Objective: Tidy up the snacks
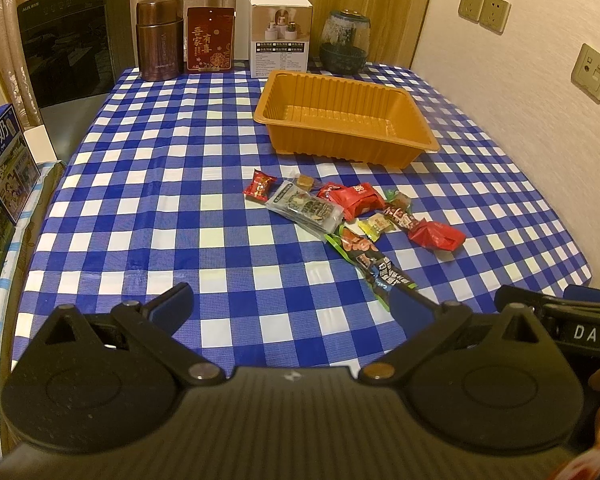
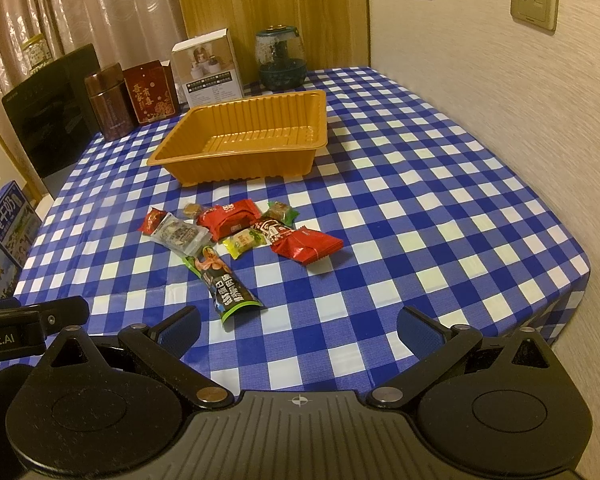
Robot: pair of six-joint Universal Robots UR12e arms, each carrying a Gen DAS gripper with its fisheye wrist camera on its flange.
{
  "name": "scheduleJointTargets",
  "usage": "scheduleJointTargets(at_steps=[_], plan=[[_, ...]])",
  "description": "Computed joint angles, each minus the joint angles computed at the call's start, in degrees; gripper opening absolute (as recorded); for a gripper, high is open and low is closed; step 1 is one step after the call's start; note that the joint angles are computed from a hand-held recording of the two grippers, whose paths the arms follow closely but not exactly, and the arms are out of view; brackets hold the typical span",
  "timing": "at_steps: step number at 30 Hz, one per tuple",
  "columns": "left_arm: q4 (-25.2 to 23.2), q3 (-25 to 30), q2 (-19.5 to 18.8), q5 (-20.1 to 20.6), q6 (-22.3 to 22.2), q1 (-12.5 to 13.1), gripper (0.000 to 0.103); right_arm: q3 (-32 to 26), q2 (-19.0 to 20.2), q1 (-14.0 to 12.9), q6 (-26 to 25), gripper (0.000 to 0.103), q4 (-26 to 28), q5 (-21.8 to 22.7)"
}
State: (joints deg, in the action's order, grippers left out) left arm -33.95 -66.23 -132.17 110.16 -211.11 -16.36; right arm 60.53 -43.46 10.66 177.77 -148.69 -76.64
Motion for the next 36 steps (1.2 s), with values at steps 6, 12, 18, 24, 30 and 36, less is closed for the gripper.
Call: scheduleJointTargets(at_steps=[6,12,18,24,30,36], plan=[[0.3,0.42,-0.01,-1.13,1.01,0.09,0.103,0.09,-0.01,-0.19,2.14,0.103,-0.77,-0.16],[1.81,1.63,-0.66,-3.87,1.77,1.28,0.103,-2.66,1.69,-0.76,1.27,0.103,-0.14,1.03],[1.39,6.26,-4.08,-3.54,1.17,1.53,0.103,-7.76,5.31,-1.36,-1.57,0.103,2.23,2.95],[-0.14,10.44,-7.9,-4.33,-0.91,1.53,0.103,-13.69,9.56,-2.08,-6.71,0.103,4.02,6.21],[0.3,12.93,-10.76,-4.63,-1.61,1.32,0.103,-20.79,14.05,-2.64,-13.92,0.086,8.16,10.23],[0.62,13.73,-12.13,-5.77,-4.12,1.53,0.103,-28.53,18.32,-2.68,-20.13,0.083,14.83,12.44]])
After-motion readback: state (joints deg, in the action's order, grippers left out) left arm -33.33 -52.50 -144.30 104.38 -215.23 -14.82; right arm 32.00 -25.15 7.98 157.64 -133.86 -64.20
